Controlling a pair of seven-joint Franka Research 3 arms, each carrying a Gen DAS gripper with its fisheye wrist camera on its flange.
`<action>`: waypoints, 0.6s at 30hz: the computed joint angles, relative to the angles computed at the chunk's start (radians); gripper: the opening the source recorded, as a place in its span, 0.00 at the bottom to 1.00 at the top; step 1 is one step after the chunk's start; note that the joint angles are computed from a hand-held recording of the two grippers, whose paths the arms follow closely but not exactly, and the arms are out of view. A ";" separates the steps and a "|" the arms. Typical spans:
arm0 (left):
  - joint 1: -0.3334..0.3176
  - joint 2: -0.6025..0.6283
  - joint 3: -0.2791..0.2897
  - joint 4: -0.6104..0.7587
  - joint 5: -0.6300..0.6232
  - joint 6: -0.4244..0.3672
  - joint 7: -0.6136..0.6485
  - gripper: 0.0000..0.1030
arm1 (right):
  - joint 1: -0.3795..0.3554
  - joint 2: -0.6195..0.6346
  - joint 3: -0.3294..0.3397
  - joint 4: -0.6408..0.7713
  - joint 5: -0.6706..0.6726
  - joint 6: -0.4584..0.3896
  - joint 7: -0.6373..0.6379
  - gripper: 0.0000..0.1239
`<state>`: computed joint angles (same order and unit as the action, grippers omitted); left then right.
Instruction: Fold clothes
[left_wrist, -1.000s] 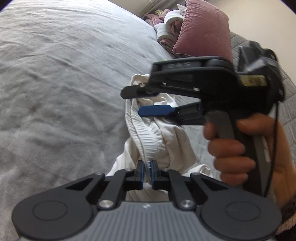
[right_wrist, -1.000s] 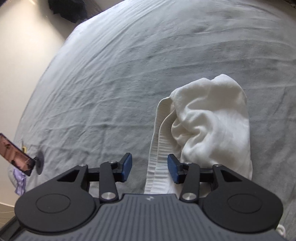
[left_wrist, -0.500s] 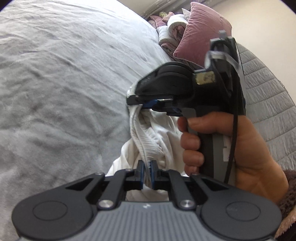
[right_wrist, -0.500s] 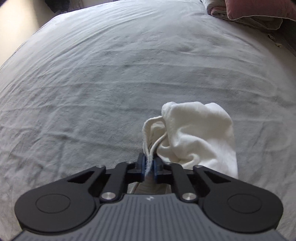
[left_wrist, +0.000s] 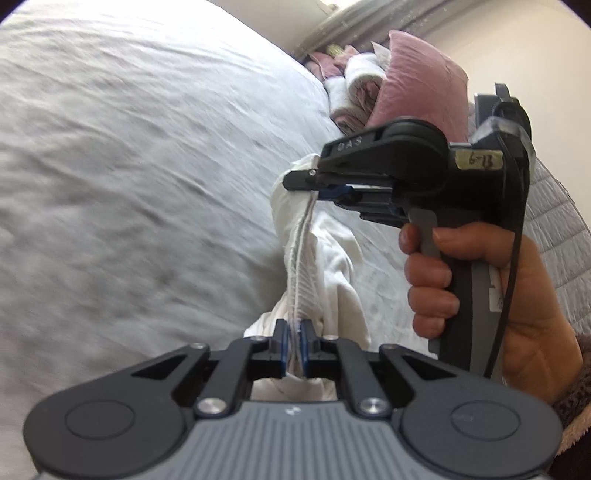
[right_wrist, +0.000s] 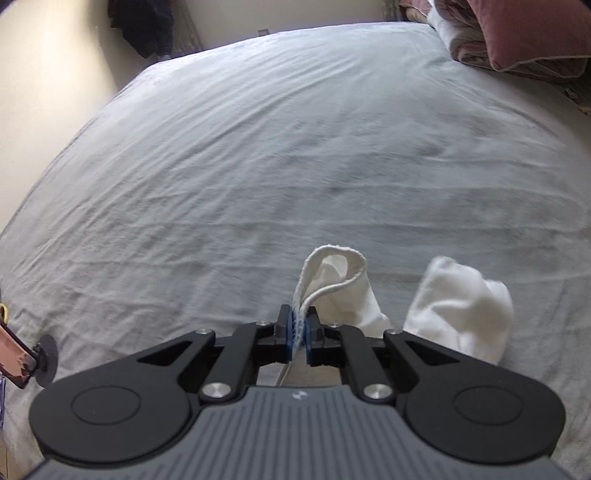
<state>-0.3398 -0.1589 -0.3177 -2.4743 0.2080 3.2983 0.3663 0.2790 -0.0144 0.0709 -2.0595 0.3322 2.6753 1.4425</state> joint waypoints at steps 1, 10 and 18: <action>0.014 -0.018 -0.005 -0.013 -0.002 -0.003 -0.003 0.06 | 0.005 0.004 0.005 0.005 0.003 0.006 0.001 0.07; 0.161 -0.188 -0.071 -0.146 -0.009 -0.021 -0.060 0.06 | 0.054 0.073 0.037 0.076 0.041 0.033 0.016 0.07; 0.200 -0.260 -0.045 -0.210 0.003 -0.047 -0.075 0.06 | 0.098 0.149 0.053 0.146 0.015 0.049 0.060 0.07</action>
